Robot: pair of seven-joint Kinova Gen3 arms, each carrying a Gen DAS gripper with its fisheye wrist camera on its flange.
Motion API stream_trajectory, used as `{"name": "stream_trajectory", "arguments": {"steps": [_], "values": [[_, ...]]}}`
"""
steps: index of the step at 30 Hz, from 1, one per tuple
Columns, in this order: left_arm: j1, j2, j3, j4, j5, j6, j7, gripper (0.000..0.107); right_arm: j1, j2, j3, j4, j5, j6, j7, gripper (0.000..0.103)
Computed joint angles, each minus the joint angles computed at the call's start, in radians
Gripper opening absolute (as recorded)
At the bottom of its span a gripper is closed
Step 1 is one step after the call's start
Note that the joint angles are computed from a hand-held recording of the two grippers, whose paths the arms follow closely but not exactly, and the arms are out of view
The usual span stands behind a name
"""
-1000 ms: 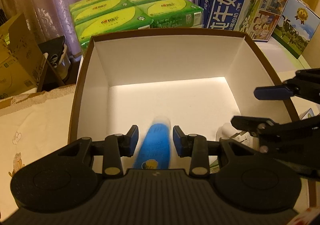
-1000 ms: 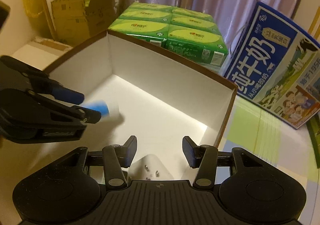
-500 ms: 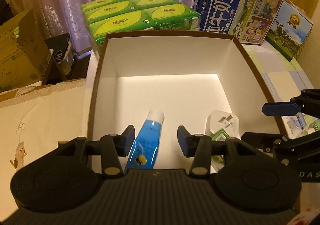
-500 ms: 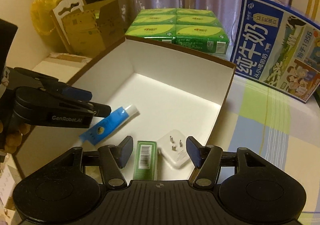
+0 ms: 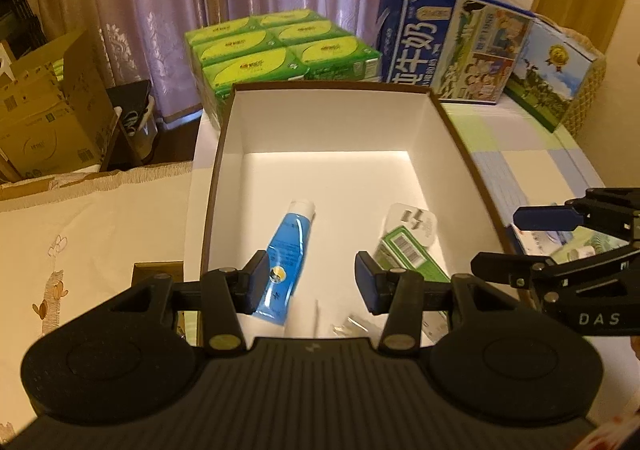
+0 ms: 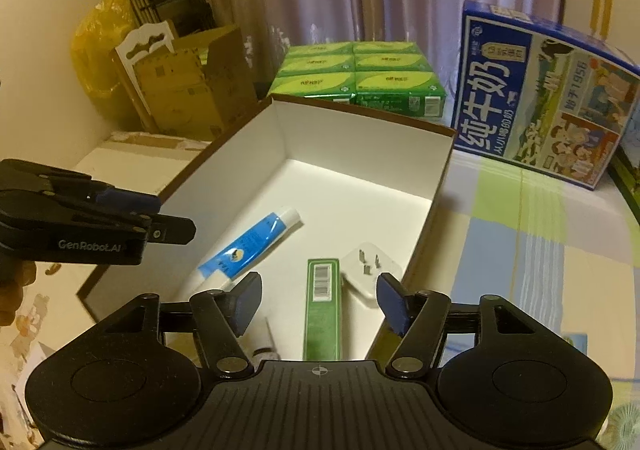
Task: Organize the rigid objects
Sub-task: 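Lower both items into the box and open both grippers, then withdraw both grippers from the box toward the remaining items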
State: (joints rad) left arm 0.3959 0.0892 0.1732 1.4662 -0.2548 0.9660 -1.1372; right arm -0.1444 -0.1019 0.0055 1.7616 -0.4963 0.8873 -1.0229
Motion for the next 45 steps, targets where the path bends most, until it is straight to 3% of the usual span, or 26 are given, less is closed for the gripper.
{"name": "stream_trajectory", "arguments": {"steps": [16, 24, 35, 45], "values": [[0.054, -0.115, 0.091, 0.080, -0.006, 0.016, 0.088, 0.043, 0.001, -0.202, 0.108, 0.125, -0.003, 0.059, -0.039, 0.062], [0.123, -0.110, 0.156, 0.082, -0.075, 0.044, 0.250, 0.043, 0.011, -0.257, 0.227, 0.145, -0.019, 0.169, 0.058, 0.062], [0.289, -0.030, 0.190, 0.025, -0.169, 0.094, 0.461, 0.043, 0.120, -0.253, 0.390, 0.119, -0.026, 0.359, 0.238, 0.063], [0.451, 0.081, 0.151, -0.078, -0.218, 0.122, 0.529, 0.042, 0.276, -0.162, 0.508, 0.056, -0.041, 0.485, 0.387, 0.063]]}}
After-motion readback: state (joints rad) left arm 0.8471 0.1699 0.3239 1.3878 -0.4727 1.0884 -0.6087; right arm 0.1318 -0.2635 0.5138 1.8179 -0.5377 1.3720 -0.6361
